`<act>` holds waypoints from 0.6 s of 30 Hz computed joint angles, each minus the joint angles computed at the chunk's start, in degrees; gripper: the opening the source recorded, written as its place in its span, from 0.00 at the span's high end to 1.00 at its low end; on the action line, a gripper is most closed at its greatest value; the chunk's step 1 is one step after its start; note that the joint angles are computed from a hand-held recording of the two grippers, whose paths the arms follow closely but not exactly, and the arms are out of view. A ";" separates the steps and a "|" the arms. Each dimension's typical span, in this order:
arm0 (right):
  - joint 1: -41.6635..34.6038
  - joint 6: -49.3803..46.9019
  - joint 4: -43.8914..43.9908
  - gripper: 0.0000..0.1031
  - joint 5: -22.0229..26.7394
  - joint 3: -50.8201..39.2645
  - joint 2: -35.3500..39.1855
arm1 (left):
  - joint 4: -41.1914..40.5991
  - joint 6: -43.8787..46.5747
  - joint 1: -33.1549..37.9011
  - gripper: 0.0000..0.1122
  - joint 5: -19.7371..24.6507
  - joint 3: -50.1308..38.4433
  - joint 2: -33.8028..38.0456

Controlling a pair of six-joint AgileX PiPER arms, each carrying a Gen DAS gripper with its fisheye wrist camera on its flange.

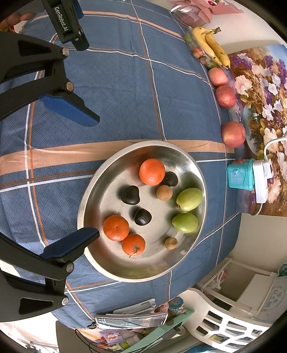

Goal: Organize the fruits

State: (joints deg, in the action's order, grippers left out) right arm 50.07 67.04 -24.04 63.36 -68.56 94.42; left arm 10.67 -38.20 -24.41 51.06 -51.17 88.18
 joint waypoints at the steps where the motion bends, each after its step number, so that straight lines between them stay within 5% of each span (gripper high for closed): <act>1: 0.03 0.24 -0.05 0.10 0.15 0.12 -0.07 | 0.00 0.00 0.00 0.08 0.00 0.00 0.00; 18: 0.10 0.98 0.42 0.10 1.12 -1.16 0.70 | 0.53 -1.01 -1.19 0.08 -0.25 0.62 -0.87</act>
